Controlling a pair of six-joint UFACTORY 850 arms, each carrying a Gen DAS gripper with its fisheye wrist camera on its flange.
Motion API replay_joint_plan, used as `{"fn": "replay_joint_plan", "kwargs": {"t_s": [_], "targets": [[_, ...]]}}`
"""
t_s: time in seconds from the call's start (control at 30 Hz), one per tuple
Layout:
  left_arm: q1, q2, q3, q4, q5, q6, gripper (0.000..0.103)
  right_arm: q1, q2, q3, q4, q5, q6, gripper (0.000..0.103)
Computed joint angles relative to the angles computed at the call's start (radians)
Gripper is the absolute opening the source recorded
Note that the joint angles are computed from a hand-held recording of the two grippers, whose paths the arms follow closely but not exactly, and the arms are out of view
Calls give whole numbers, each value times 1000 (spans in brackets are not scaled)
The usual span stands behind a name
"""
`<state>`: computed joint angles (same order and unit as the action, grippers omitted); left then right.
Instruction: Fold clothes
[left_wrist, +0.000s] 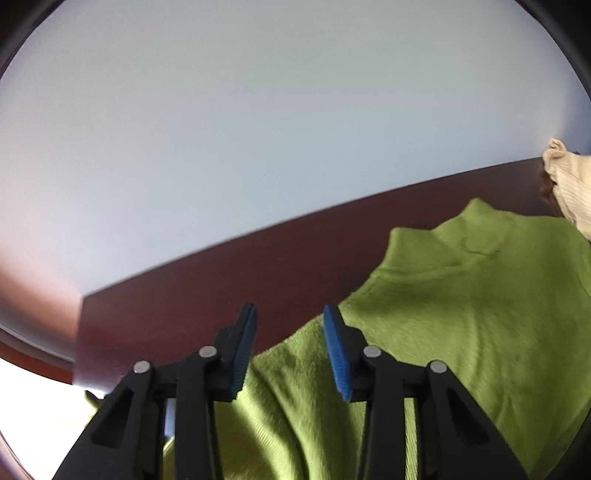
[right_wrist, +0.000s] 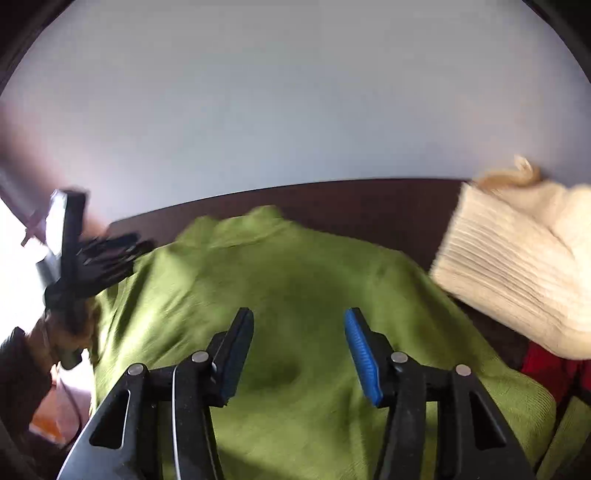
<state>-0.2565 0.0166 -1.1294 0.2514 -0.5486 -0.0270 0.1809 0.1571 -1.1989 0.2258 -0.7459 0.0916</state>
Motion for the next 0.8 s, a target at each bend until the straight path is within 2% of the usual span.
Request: {"fn": "replay_joint_plan", "kwargs": {"t_s": [0.07,0.17,0.3,0.33,0.4,0.43,0.5,0.57,0.63,0.73,0.8], "targets": [[8,54,30,-37,1,44,37,49,-1,-6,-3,-50,-17,55],[24,124,87,-82,-19,70,39,110,-16,11,-12,-42,13,55],[-73,142,137,6,-84,-143,39,137,-79,24,-18,-41,59,56],[-102,141,152,26,-95,-195,39,150,-77,32,-49,-23,93,64],[-94,115,147,42,-87,-207,40,160,-92,22,-50,-7,114,78],[-89,109,144,53,-59,-216,46,163,-107,8,-52,-8,123,87],[-89,74,117,82,-46,-234,49,188,-152,-38,-179,-23,202,89],[-90,42,89,116,-31,-257,49,203,-173,-55,-261,-3,267,91],[-90,12,58,133,-26,-266,49,193,-157,-42,-220,47,277,91],[-86,35,56,122,-20,-236,49,180,-35,34,-140,155,280,90],[-89,76,67,94,-14,-203,48,197,35,60,-184,138,314,90]]}}
